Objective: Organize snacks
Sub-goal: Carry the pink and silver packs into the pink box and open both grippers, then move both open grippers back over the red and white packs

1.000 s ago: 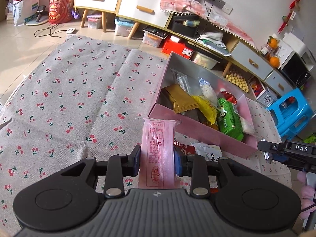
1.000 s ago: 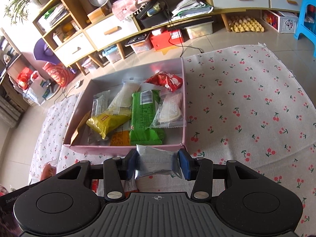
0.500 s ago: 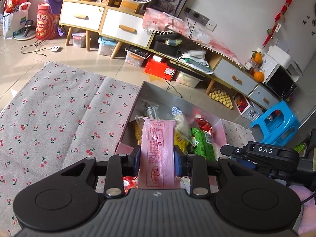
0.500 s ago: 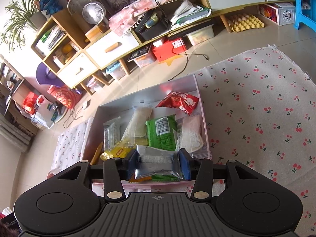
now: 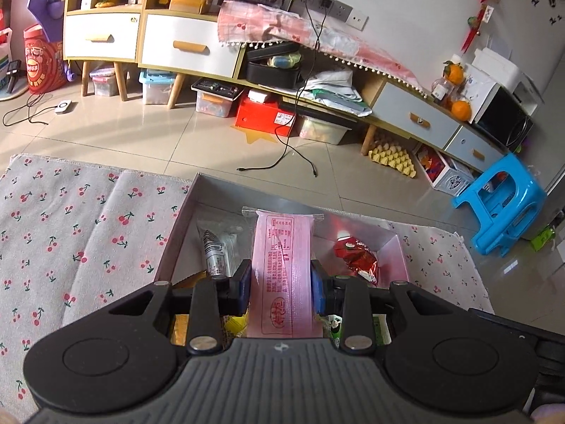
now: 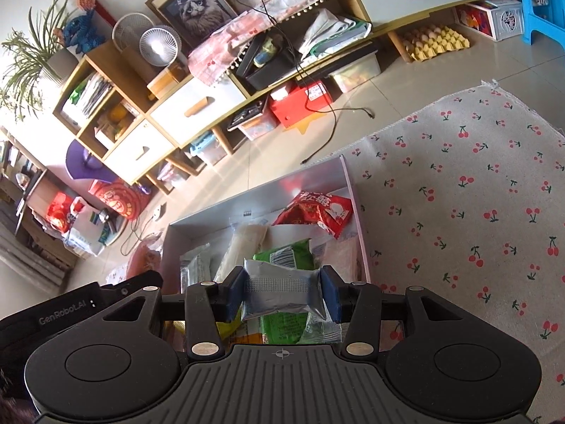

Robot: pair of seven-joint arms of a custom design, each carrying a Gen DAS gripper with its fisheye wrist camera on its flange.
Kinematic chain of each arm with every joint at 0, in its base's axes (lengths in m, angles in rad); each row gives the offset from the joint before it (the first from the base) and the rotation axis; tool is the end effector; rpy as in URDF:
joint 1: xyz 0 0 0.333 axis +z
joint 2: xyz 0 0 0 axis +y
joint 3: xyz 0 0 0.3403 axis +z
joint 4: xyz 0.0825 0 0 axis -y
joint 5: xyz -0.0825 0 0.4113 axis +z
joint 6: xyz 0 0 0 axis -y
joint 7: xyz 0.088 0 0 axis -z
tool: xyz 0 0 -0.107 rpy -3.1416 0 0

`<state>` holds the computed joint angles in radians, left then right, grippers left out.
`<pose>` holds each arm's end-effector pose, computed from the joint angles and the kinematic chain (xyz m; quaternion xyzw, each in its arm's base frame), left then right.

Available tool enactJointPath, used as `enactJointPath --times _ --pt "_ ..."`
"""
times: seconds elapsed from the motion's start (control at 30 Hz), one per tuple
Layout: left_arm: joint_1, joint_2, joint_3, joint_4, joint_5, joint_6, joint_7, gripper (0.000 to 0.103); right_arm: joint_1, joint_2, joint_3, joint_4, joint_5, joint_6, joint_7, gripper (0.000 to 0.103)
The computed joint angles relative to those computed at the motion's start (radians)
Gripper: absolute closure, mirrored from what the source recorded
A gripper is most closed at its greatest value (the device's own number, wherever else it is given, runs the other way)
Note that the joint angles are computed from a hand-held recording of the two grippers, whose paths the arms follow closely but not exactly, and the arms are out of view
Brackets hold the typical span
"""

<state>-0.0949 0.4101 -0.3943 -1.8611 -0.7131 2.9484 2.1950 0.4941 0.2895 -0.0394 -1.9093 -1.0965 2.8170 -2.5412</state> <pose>0.6528 -0.2658 0.3824 -0.5209 0.7597 -0.3833 0.0683 0.5867 0.3377 0.4025 -0.3620 0.8394 -0.1408 0.3801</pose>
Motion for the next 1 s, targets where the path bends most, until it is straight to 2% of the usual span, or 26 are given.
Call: enactJointPath --times 0.2,0.27,0.33,0.37,0.4,0.43,0.5,0.77,0.9,1.0 --pt "-0.037 0.038 0.034 0.026 0.076 0.02 -0.054 0.07 -0.006 0.021 -0.039 0.013 -0.107 0.049 0.144 0.058" --pt "-0.022 0.042 0.017 0.026 0.071 0.032 -0.06 0.062 -0.01 0.029 -0.045 0.018 -0.131 0.063 0.168 0.056" --pt "-0.017 0.041 0.012 0.024 0.073 0.036 -0.071 0.044 0.006 0.035 -0.076 0.027 -0.254 0.096 0.288 0.055" --pt "-0.01 0.038 0.004 0.018 0.071 0.042 -0.067 0.042 0.003 0.037 -0.078 0.032 -0.304 0.11 0.336 0.049" --pt "-0.005 0.034 -0.001 0.011 0.072 0.049 -0.063 0.039 -0.004 0.035 -0.072 0.033 -0.326 0.111 0.364 0.034" --pt "-0.006 0.032 0.0 0.011 0.078 0.05 -0.065 0.037 -0.01 0.031 -0.061 0.029 -0.33 0.097 0.381 0.028" --pt "-0.005 0.023 0.001 0.001 0.084 0.055 -0.07 0.033 -0.023 0.025 -0.047 0.027 -0.368 0.095 0.414 0.025" --pt "0.003 -0.017 -0.008 -0.038 0.102 0.065 -0.053 0.022 -0.049 0.006 0.001 0.008 -0.263 0.058 0.285 0.025" --pt "0.044 -0.049 -0.051 -0.076 0.055 0.084 0.013 0.015 -0.039 -0.006 0.013 0.004 -0.23 0.038 0.226 0.025" --pt "0.045 -0.087 -0.04 -0.119 0.026 0.075 0.019 0.013 -0.028 -0.016 0.021 0.001 -0.198 0.022 0.189 0.025"
